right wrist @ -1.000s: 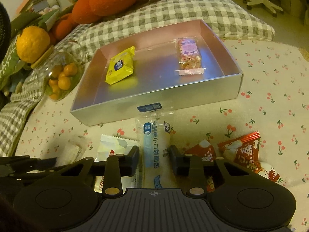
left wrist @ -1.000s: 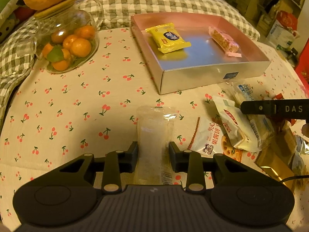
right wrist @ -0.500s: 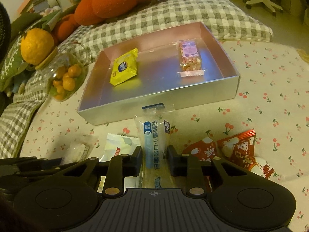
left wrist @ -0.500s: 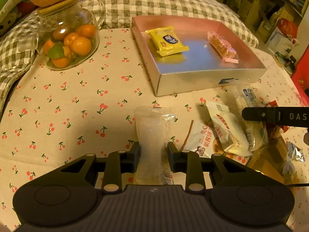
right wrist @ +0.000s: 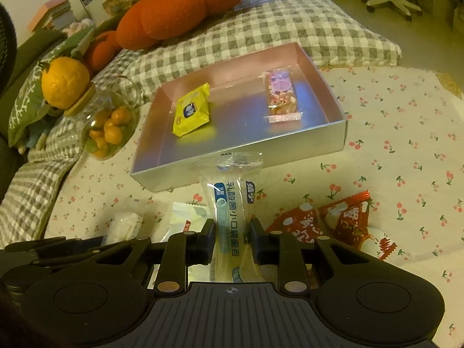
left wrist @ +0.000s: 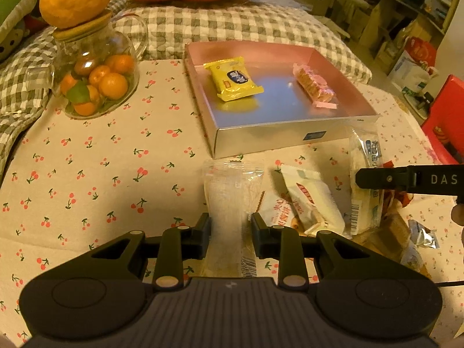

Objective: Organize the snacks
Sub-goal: 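Carry both held packets over the silver box and lower them inside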

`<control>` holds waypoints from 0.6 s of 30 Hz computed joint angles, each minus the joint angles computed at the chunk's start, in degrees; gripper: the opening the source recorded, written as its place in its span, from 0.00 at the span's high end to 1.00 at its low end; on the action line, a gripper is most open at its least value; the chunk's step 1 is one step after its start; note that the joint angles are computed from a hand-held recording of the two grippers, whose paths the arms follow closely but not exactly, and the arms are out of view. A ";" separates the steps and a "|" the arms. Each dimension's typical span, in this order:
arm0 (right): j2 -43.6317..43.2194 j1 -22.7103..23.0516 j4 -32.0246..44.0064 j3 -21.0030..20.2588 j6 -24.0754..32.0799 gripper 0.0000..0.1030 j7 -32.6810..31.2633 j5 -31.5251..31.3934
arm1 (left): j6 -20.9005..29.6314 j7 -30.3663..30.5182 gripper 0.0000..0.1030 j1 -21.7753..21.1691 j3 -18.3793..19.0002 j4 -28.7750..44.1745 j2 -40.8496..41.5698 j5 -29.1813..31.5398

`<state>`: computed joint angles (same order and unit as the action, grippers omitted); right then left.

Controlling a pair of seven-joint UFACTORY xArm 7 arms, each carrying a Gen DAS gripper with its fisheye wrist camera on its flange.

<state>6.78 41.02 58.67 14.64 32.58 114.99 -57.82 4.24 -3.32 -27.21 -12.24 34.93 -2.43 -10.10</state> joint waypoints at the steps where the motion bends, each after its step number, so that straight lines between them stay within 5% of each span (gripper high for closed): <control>1: -0.19 0.08 -0.01 0.06 0.13 0.77 -0.03 -0.03 | -0.11 0.30 0.75 -0.12 0.03 0.01 -0.06 -0.37; 18: -3.84 -0.39 -1.21 2.35 2.27 0.77 0.24 0.88 | -1.73 5.73 0.75 -4.25 1.77 -1.23 -2.83 -7.35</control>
